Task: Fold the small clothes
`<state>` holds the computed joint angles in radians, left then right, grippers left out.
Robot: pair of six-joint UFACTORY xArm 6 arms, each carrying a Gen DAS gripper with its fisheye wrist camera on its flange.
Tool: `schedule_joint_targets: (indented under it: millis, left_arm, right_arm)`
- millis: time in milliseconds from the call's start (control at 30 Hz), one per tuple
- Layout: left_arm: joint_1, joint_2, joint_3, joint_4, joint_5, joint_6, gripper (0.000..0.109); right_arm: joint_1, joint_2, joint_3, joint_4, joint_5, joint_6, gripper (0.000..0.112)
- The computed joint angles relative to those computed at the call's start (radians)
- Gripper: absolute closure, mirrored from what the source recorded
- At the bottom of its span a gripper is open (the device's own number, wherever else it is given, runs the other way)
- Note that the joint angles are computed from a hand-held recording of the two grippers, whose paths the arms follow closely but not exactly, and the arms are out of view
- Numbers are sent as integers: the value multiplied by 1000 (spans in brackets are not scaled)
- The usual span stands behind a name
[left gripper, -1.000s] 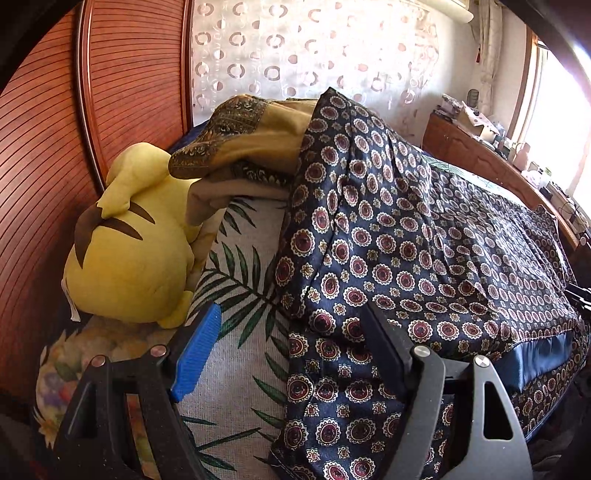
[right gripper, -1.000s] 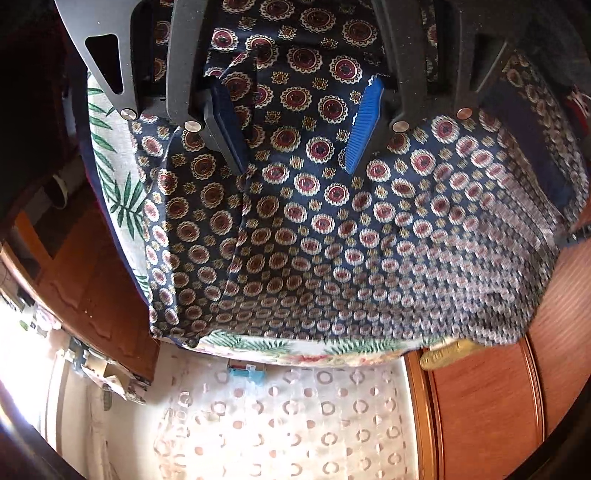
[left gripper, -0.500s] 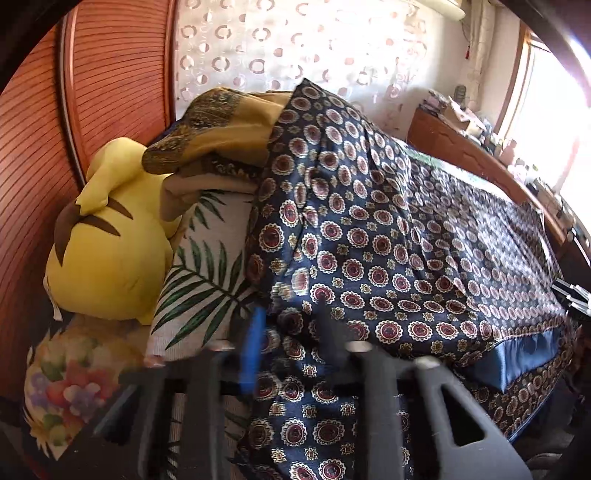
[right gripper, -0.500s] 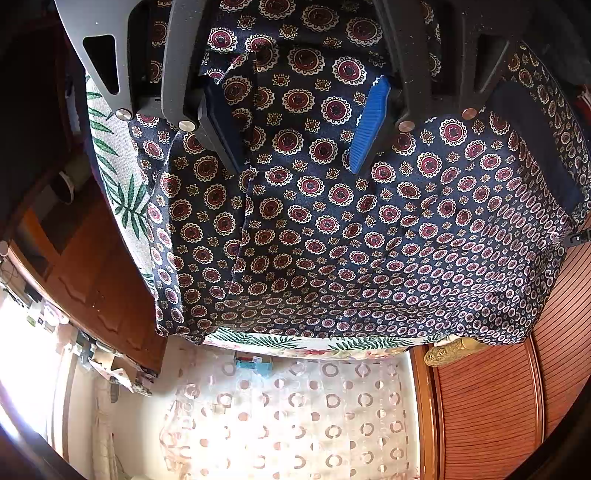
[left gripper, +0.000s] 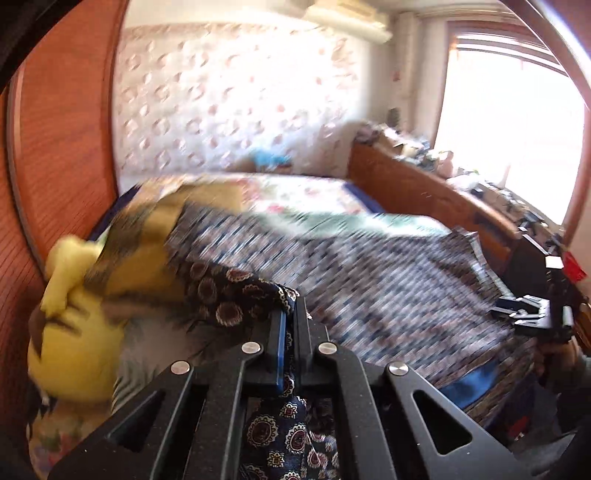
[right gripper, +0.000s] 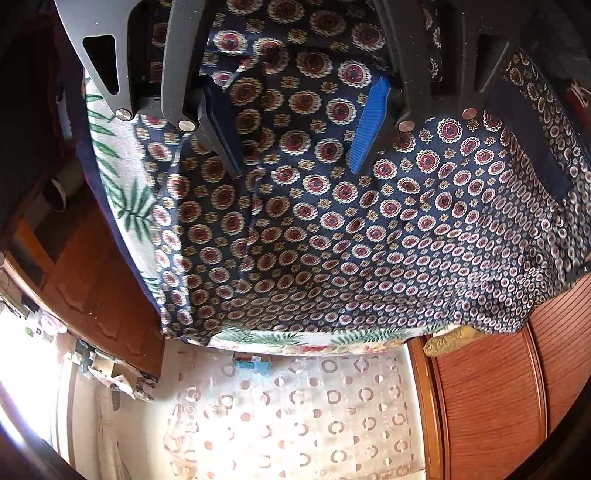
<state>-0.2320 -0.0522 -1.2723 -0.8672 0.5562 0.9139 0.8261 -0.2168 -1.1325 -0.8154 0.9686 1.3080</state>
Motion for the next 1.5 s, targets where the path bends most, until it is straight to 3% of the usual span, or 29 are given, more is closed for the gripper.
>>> schedule_joint_targets:
  millis: [300,533,700,733,767,800,1000,1267,1500]
  left_arm:
    - [-157,106,-230,-38,113,73,105]
    - [-295,218,-417,33,187,71,105]
    - [-333,278,-498,86,223,10,104]
    - [-337,288,-506,124,227,-17,101]
    - [-339,299,-518,158,242,-41,90]
    - [-335,301,-516,163,247,-43,76]
    - [-310,237,-426,137,205,-18,34]
    - [-248,156,-289,106,117,18,34]
    - [-183,125,-189,111,77,0,34]
  right_arm:
    - [29,-109,65,-76,68,91,51]
    - [61,-190,122,-120,131,151,51]
    - [82,-198,126,-125,154,166,51]
    - [84,-198,126,-124,155,166,51]
    - [86,-200,128,-124,157,167,51]
    - [84,-203,132,-122,155,164,51]
    - [69,-185,114,-116,137,145,51]
    - [12,-81,6,-105,39,19,51]
    - [-68,71,-126,-12,-129,-175,50]
